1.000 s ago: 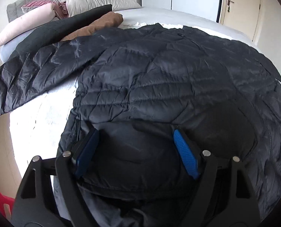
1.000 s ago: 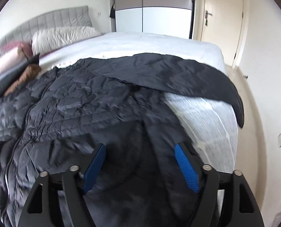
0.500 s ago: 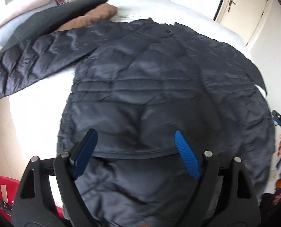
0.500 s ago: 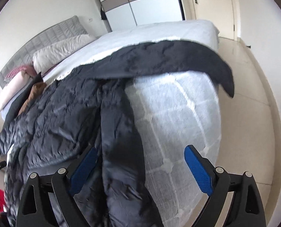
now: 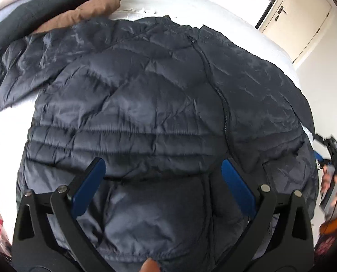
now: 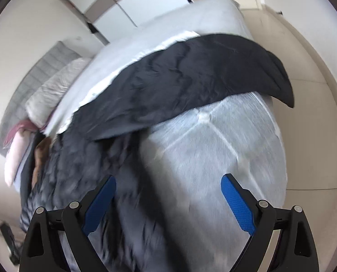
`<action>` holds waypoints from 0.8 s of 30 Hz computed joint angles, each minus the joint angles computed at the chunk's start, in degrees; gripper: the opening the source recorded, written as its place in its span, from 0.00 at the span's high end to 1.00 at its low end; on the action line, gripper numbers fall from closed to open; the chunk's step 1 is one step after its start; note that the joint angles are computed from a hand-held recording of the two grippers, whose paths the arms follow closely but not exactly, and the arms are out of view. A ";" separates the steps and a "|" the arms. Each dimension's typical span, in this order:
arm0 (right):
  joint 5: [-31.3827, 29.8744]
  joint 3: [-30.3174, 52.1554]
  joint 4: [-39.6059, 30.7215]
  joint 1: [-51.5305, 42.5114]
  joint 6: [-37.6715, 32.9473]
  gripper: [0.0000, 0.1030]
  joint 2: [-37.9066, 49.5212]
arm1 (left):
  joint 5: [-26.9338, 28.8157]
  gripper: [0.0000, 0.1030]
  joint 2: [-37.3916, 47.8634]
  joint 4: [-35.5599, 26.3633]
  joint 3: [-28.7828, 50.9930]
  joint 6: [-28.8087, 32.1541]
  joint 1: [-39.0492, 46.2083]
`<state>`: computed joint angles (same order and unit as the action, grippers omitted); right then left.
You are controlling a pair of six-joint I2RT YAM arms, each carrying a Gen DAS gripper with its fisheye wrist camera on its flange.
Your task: Fold large clothes
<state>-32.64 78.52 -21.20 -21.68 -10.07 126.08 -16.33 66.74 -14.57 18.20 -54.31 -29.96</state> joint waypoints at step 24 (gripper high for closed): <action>11.71 15.77 15.14 2.03 29.60 0.93 7.61 | 3.54 0.01 -0.82 7.82 -1.95 10.18 10.49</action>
